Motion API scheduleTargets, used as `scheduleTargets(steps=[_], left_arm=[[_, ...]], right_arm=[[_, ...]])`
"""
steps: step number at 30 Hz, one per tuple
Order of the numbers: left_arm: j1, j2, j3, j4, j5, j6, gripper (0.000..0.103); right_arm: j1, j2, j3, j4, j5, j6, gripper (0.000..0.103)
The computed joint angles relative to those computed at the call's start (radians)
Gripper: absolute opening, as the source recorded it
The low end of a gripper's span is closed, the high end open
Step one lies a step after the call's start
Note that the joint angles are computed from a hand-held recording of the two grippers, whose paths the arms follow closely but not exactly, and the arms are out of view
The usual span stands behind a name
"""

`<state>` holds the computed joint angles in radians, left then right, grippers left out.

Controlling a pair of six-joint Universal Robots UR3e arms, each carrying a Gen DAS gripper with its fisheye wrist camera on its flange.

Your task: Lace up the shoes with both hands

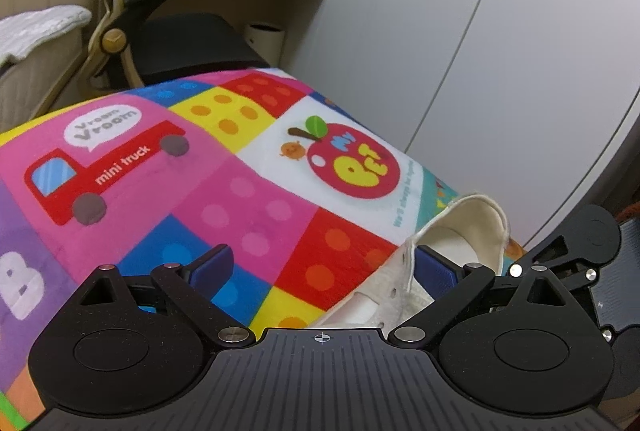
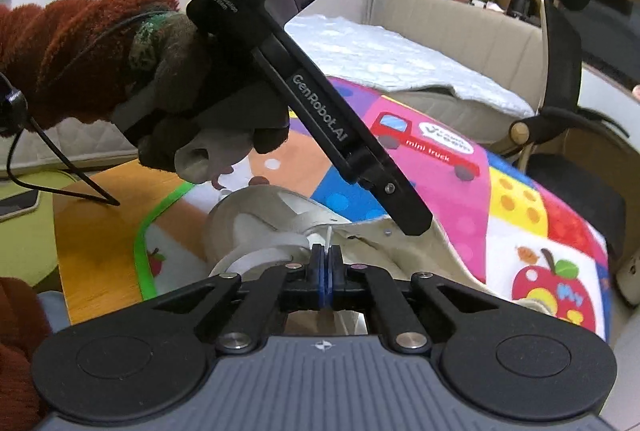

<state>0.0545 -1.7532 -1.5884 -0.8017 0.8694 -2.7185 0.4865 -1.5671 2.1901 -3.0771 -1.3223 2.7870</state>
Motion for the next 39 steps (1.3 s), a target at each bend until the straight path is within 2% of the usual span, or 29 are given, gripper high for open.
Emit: scheduleTargets(steps=[7,16,21,26,30,36,39], left_arm=[[0.006,-0.015,0.013,-0.013,-0.016,-0.005,0.099],[0.008,-0.016,0.011,-0.022,-0.025,-0.005,0.099],[0.009,-0.012,0.011,-0.031,-0.026,-0.009,0.099],[0.008,0.002,-0.005,-0.035,-0.022,-0.011,0.099],[0.006,0.014,-0.022,-0.031,-0.021,-0.016,0.099],[-0.003,0.022,-0.045,-0.019,-0.008,-0.034,0.099],[-0.007,0.023,-0.055,-0.012,0.004,-0.046,0.099]], right_arm=[[-0.011,0.036,-0.02,-0.011,0.015,0.026,0.002],[-0.021,0.111,0.074,-0.292,0.03,0.139,0.002],[-0.003,0.148,0.065,-0.339,0.006,0.161,0.002],[0.031,0.189,0.008,-0.312,-0.049,0.147,0.002],[0.065,0.234,-0.012,-0.343,-0.1,0.153,0.002],[0.172,0.377,-0.027,-0.564,-0.278,0.095,0.002],[0.19,0.421,-0.038,-0.623,-0.305,0.083,0.002]])
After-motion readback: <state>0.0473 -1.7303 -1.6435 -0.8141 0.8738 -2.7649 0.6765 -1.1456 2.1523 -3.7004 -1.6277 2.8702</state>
